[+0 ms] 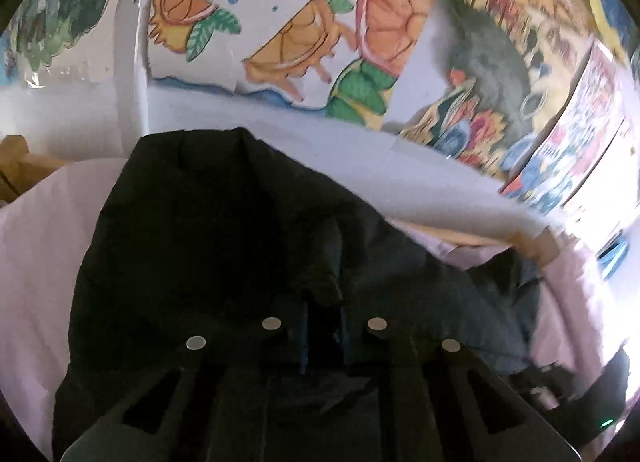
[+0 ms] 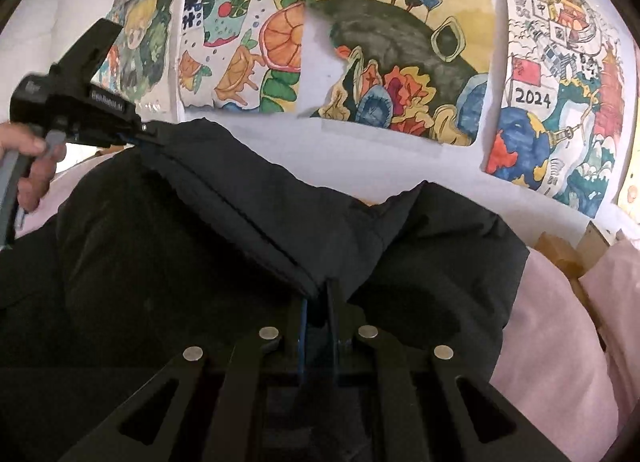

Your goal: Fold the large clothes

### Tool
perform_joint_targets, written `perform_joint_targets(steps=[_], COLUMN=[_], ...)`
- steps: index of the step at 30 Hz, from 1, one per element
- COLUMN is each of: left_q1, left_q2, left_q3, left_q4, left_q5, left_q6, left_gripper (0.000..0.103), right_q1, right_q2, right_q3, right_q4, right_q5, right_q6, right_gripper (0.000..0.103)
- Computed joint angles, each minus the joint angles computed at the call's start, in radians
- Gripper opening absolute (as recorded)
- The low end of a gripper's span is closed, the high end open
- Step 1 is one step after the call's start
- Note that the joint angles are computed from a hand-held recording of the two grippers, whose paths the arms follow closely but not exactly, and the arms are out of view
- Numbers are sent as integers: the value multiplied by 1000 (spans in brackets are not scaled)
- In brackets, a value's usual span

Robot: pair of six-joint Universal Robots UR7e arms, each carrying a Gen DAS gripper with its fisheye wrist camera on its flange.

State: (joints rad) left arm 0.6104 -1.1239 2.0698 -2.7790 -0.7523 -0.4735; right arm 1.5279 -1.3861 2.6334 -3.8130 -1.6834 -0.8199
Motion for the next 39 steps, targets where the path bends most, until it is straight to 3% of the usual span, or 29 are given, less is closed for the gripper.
perform_joint_targets(steps=[1,6,8,11,14,16,19,21,23,27,30,34,39], left_q1=[6,67,74,62,38,14,-50,-81,-90,-56,-31,6,38], left_q2=[3,-7,-8,-1,-17,-38,-52,-33,-18,-12,26,76,170], left_q3=[14,86,103,104,106,129,190,211,205,162,147,108,137], left_q4=[-8,-126,-171,-174,-153,-192,-382,-523,-557,-350,-352,-209,-491], left_q5=[7,-39,-48,-24,-2,-7,41,73,91,102,93,169,187], left_q6=[3,42,59,76,70,91,263,395,449,320,312,288,455], left_gripper=[9,9,9,10,15,33,62,64,65,65,65,67,69], right_q1=[-3,-52,-35,13,70,93,74,67,72,66,46,23,30], right_q2=[-18,-213,-228,-160,-23,77,142,159,170,189,190,196,247], right_q3=[2,32,7,-64,-134,-145,-137,-131,-137,-137,-126,-126,-143], right_q4=[28,220,251,270,233,127,37,3,-11,-42,-53,-56,-92], right_q5=[9,200,223,187,40,-70,-92,-93,-106,-99,-68,-35,-61], right_q6=[10,75,127,231,247,194,136,115,111,106,107,106,71], right_gripper=[12,12,15,18,18,19,19,19,19,19,19,19,19])
